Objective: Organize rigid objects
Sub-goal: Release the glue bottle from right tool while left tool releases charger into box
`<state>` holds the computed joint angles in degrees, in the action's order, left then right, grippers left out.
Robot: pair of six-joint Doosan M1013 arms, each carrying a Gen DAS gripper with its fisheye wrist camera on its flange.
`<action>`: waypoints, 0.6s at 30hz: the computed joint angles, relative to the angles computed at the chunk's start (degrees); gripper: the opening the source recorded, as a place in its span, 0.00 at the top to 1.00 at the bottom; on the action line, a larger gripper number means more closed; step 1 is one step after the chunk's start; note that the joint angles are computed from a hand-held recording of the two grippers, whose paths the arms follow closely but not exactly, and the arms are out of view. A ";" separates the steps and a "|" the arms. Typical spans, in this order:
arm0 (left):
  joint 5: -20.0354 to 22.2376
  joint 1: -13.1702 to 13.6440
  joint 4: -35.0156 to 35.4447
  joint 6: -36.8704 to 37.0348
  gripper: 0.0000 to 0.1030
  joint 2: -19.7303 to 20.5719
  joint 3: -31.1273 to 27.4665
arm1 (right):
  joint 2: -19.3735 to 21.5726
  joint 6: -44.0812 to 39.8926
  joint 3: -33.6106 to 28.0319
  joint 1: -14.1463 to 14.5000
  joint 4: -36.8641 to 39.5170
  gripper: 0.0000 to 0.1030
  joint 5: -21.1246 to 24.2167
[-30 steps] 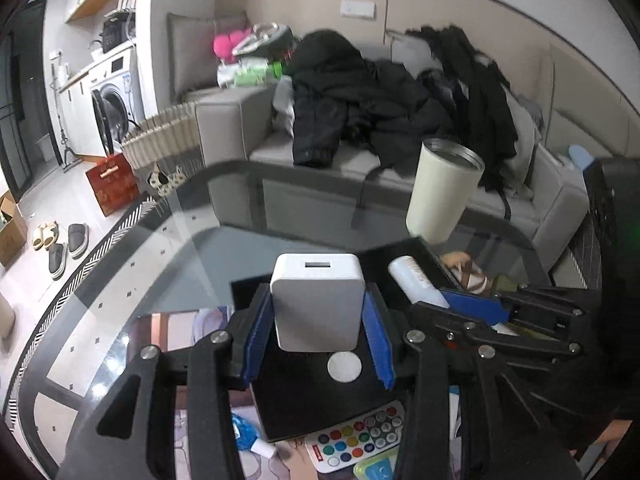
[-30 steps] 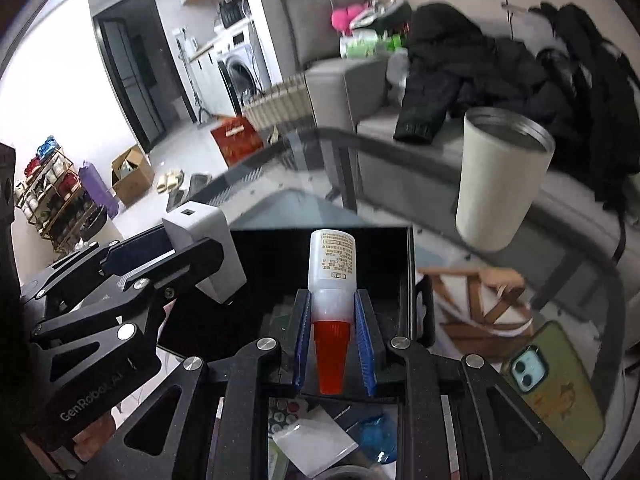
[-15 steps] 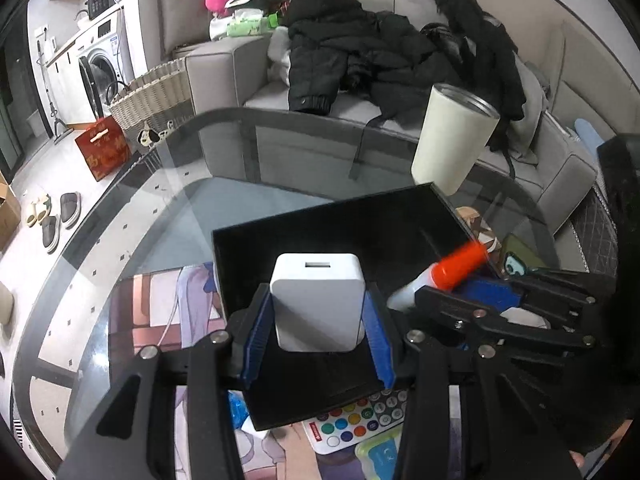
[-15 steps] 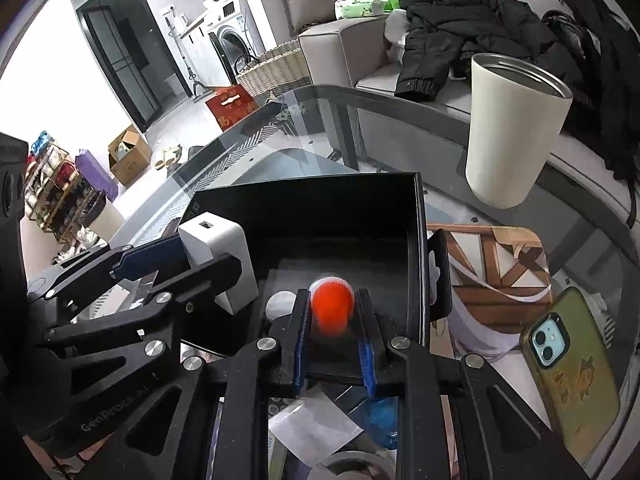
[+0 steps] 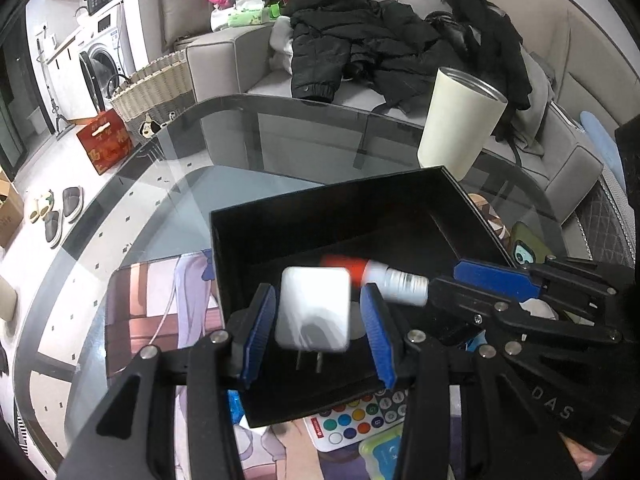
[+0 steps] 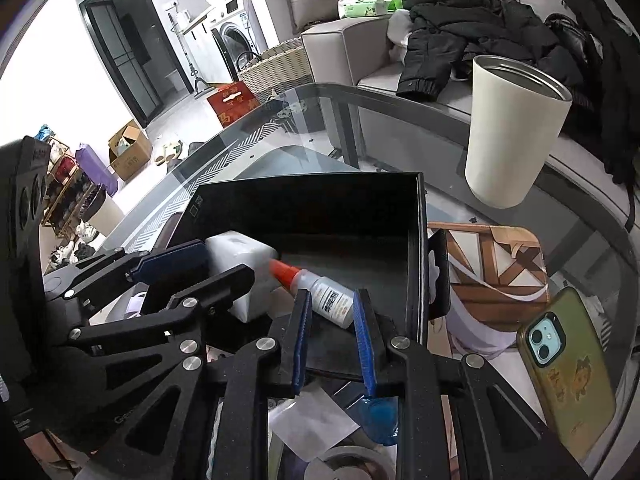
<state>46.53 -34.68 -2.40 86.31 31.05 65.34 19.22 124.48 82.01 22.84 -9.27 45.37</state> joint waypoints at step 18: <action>-17.42 -0.05 0.67 0.69 0.37 -9.37 11.44 | -8.25 13.08 6.57 3.92 -17.77 0.72 -8.44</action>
